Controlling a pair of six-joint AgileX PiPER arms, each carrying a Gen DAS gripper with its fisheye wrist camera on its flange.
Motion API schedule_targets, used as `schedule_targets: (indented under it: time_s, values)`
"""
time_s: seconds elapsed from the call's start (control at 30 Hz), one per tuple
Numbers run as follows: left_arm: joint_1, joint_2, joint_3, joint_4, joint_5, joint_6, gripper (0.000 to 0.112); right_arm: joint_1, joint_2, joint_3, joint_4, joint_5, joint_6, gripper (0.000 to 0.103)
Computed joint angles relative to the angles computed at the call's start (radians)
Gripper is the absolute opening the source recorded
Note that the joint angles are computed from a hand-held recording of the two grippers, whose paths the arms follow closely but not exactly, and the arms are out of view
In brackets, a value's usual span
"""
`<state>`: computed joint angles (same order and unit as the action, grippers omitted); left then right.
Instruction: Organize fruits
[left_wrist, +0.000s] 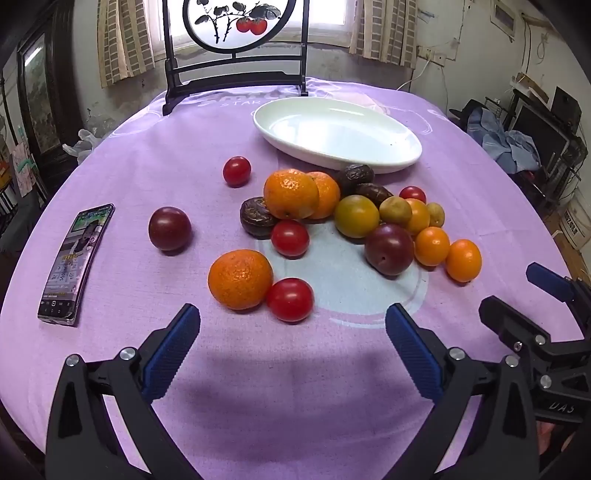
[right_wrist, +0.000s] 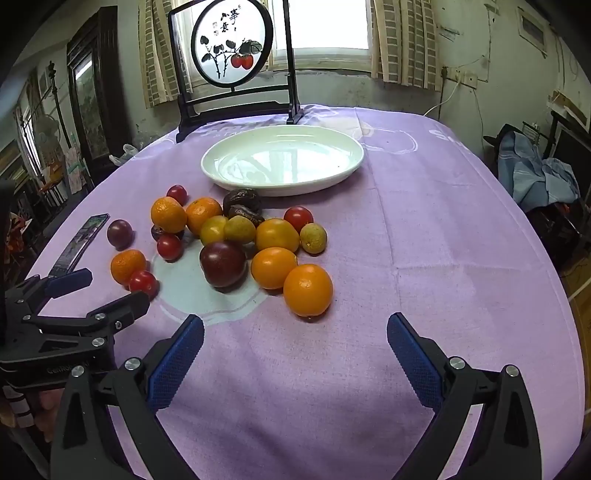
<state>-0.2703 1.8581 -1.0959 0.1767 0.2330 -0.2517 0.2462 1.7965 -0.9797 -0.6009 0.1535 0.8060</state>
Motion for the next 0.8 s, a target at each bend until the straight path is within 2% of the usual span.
schedule_targets:
  time_s: [0.17, 0.33, 0.5, 0.67, 0.8]
  values:
    - [0.001, 0.019, -0.023, -0.014, 0.015, 0.015, 0.099, -0.001, -0.008, 0.004, 0.006, 0.003, -0.004, 0.100]
    - [-0.002, 0.023, -0.032, -0.003, 0.024, 0.004, 0.099, -0.005, 0.004, -0.023, 0.181, 0.039, -0.178, 0.100]
    - [-0.003, 0.028, -0.034, -0.005, 0.022, 0.008, 0.099, -0.013, 0.000, -0.019, 0.209, 0.028, -0.200, 0.100]
    - [-0.004, 0.030, -0.038, 0.000, 0.026, 0.006, 0.099, -0.026, -0.008, -0.008, 0.321, 0.009, -0.311, 0.100]
    - [-0.007, 0.032, -0.036, -0.002, 0.023, 0.010, 0.099, -0.017, -0.007, -0.009, 0.298, 0.009, -0.294, 0.100]
